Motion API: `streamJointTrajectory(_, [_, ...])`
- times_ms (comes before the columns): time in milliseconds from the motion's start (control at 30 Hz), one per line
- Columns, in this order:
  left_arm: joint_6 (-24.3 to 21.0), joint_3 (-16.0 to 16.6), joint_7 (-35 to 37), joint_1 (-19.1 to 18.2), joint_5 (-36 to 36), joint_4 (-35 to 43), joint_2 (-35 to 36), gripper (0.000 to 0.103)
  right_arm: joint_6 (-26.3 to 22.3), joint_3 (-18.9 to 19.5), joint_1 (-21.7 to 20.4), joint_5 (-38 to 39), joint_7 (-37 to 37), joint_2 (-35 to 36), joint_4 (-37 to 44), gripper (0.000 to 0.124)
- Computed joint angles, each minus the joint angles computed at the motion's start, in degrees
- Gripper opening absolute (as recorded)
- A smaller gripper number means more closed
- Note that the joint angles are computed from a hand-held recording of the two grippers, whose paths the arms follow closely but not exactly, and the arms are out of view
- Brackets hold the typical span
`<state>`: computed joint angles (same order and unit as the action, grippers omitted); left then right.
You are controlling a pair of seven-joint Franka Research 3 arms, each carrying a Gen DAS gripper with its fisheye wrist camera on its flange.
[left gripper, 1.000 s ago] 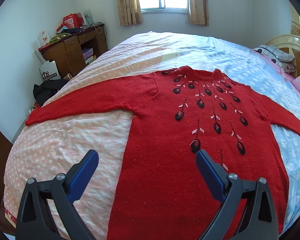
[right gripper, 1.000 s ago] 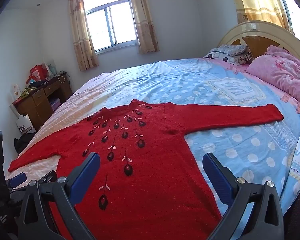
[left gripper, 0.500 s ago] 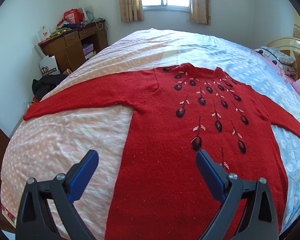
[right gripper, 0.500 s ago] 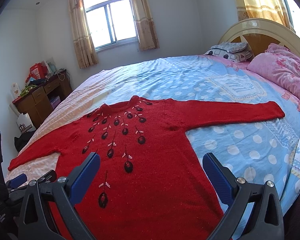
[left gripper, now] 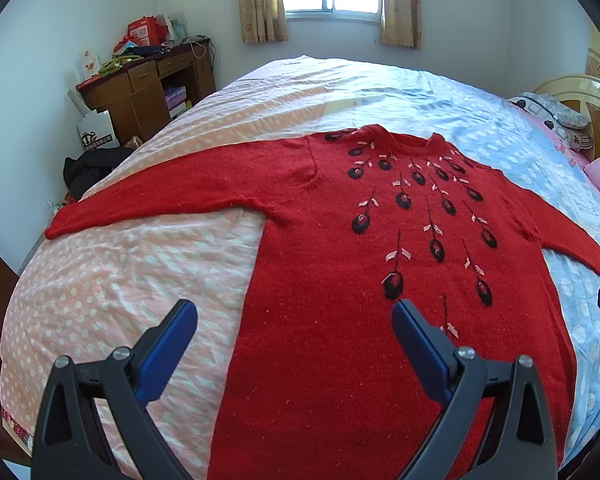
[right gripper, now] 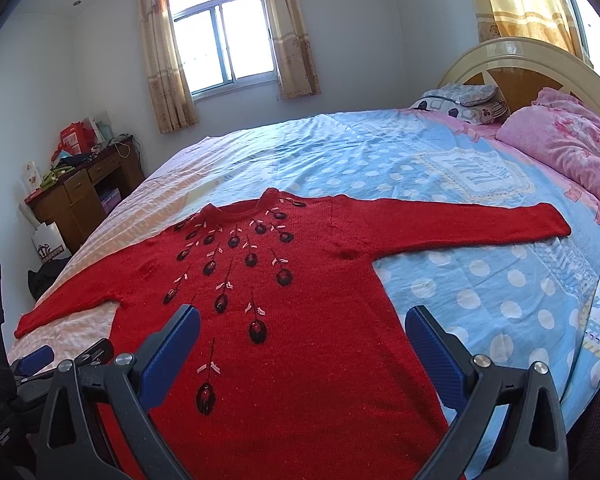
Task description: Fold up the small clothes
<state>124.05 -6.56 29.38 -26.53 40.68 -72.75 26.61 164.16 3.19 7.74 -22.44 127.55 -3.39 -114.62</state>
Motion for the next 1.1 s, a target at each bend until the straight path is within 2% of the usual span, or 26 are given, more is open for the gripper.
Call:
streamJointTrajectory(333, [0.19,0.01,0.32,-0.05,0.02,0.10,0.50,0.100,0.71,-0.28,-0.13,-0.48,0.37,0.57,-0.10,0.102])
streamJointTrajectory(467, [1.13,0.26,1.18,0.04,0.32,0.53,1.23,0.100,0.51,-1.06,-1.12,-5.55,4.90,1.45,0.73,0.102])
streamJointTrajectory(567, [2.09,0.71,1.82,0.28,0.59,1.39,2.14,0.100,-0.19,-2.31,-1.65,-6.03,3.86,2.67,2.04,0.102])
streamJointTrajectory(767, [2.83,2.05,4.11,0.91,-0.05,6.96,6.29,0.100,-4.49,-5.83,-2.91,-4.72,-0.49,6.20,6.64,0.102])
streamJointTrajectory(933, [0.15,3.89,6.29,0.66,-0.98,14.93,11.87,0.100,-3.73,-10.19,-5.16,-4.48,1.46,10.19,11.74,0.102])
streamJointTrajectory(1100, [-1.48,4.99,6.45,1.15,-4.07,21.08,16.39,0.100,-8.53,-14.94,-6.56,-5.16,5.21,15.27,19.61,0.096])
